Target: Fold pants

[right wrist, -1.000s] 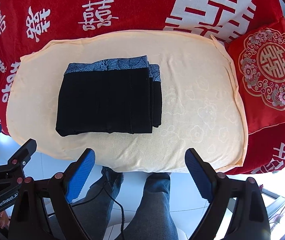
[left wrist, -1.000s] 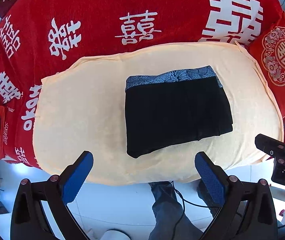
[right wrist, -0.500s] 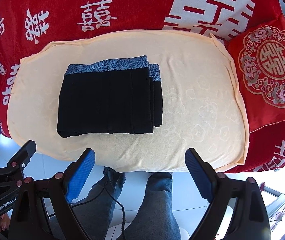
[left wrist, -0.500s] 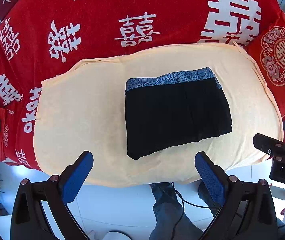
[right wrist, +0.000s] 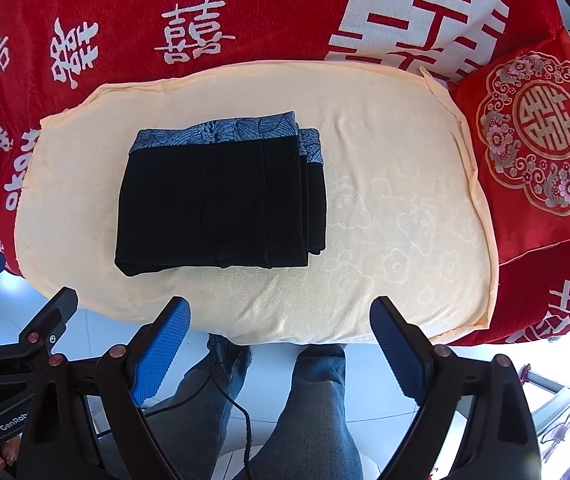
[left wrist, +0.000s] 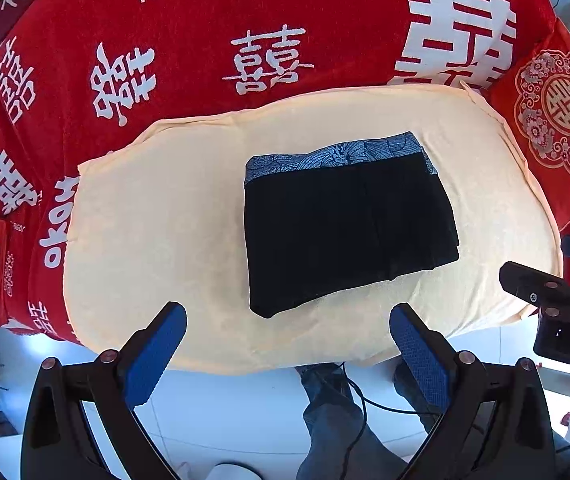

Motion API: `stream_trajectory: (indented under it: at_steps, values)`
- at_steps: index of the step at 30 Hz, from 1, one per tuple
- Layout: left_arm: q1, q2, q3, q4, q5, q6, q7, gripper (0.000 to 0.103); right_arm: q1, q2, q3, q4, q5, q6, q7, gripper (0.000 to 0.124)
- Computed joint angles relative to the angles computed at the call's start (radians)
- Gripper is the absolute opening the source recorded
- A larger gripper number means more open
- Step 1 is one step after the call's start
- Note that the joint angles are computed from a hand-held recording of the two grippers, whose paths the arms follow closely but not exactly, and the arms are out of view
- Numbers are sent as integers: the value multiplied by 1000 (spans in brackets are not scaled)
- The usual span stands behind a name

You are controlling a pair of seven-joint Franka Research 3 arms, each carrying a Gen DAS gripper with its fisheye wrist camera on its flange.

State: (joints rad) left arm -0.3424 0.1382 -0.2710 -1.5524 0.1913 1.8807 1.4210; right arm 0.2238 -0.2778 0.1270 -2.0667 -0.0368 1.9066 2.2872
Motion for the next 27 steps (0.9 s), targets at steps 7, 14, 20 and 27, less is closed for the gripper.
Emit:
stream_trajectory:
  at_steps: [7, 14, 20, 27]
  values:
    - [5, -5, 2, -7, -12, 2, 4, 102, 1, 1, 0, 1, 1, 0, 2, 93]
    - [7, -8, 2, -12, -20, 7, 1, 102, 3, 6, 1, 9, -2, -3, 1, 93]
    - [8, -11, 2, -15, -23, 8, -3, 102, 6, 8, 2, 10, 0, -1, 5, 93]
    - [11, -31, 0, -44, -43, 38, -7, 102, 9, 10, 3, 8, 2, 4, 10, 93]
